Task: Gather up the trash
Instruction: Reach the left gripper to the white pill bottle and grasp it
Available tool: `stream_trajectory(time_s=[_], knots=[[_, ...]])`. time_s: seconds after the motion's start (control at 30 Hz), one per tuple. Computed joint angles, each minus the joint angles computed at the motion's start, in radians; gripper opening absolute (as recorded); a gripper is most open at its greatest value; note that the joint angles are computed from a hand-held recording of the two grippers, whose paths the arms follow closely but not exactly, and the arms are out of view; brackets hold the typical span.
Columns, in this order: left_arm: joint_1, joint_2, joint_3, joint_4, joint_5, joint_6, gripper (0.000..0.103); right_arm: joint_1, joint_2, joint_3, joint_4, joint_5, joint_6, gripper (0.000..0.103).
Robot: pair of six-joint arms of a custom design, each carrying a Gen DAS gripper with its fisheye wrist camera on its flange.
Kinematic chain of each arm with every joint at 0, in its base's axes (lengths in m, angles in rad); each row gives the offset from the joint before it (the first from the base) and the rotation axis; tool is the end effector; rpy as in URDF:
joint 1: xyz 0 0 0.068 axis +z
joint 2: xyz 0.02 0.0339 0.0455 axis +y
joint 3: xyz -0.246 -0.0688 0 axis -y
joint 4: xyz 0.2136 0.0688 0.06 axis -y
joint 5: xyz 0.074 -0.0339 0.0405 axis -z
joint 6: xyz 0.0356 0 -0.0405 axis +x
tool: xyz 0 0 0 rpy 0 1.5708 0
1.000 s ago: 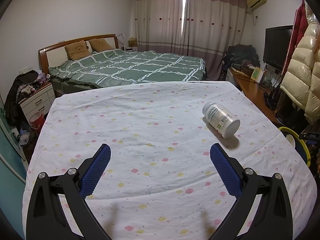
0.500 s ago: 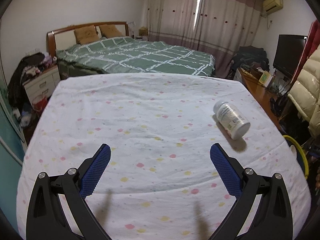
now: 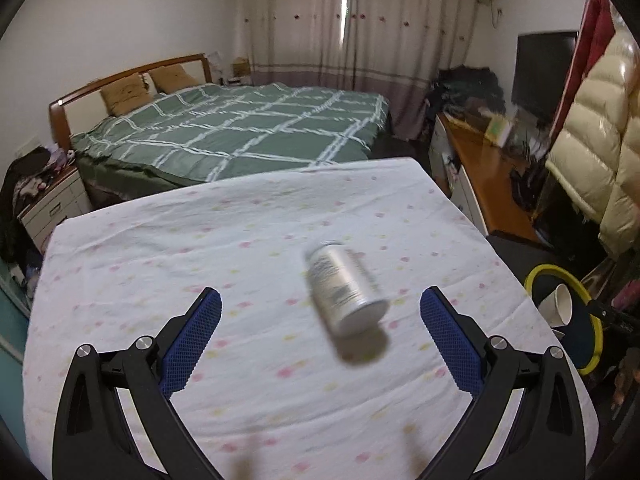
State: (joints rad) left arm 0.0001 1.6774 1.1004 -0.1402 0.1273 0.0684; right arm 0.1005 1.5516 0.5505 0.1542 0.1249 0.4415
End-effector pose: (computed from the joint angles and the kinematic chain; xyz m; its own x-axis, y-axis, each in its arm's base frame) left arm 0.3403 -0.0045 0.2200 -0.6492 0.0677 -0.7576 0.1403 0.9896 -0.0317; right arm 0.2526 0.0210 0.1300 -0.6814 0.3574 -0.6387 0.3027 0.9321 0.1986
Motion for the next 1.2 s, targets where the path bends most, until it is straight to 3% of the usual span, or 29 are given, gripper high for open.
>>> stream_trajectory(time_s=[0.23,0.37,0.67,0.77,1.2], knots=[[-0.118,0.194,0.184,-0.051,-0.14,-0.069,0.098,-0.013,0.022,-0.008,0.04,-0.058,-0.017,0.081],[-0.137,0.256,0.236,-0.072,-0.174,-0.091,0.096,-0.018,0.034,-0.009,0.054,-0.077,-0.023,0.081],[-0.136,0.351,0.344,-0.165,-0.193,-0.112,0.065,-0.035,0.021,-0.026,0.067,-0.102,-0.026,0.081],[-0.119,0.354,0.343,-0.169,-0.179,-0.102,0.054,-0.031,0.008,-0.033,0.067,-0.102,-0.025,0.081],[-0.152,0.194,0.181,-0.118,-0.168,-0.033,0.049,-0.066,-0.078,-0.095,0.073,-0.145,-0.046,0.081]])
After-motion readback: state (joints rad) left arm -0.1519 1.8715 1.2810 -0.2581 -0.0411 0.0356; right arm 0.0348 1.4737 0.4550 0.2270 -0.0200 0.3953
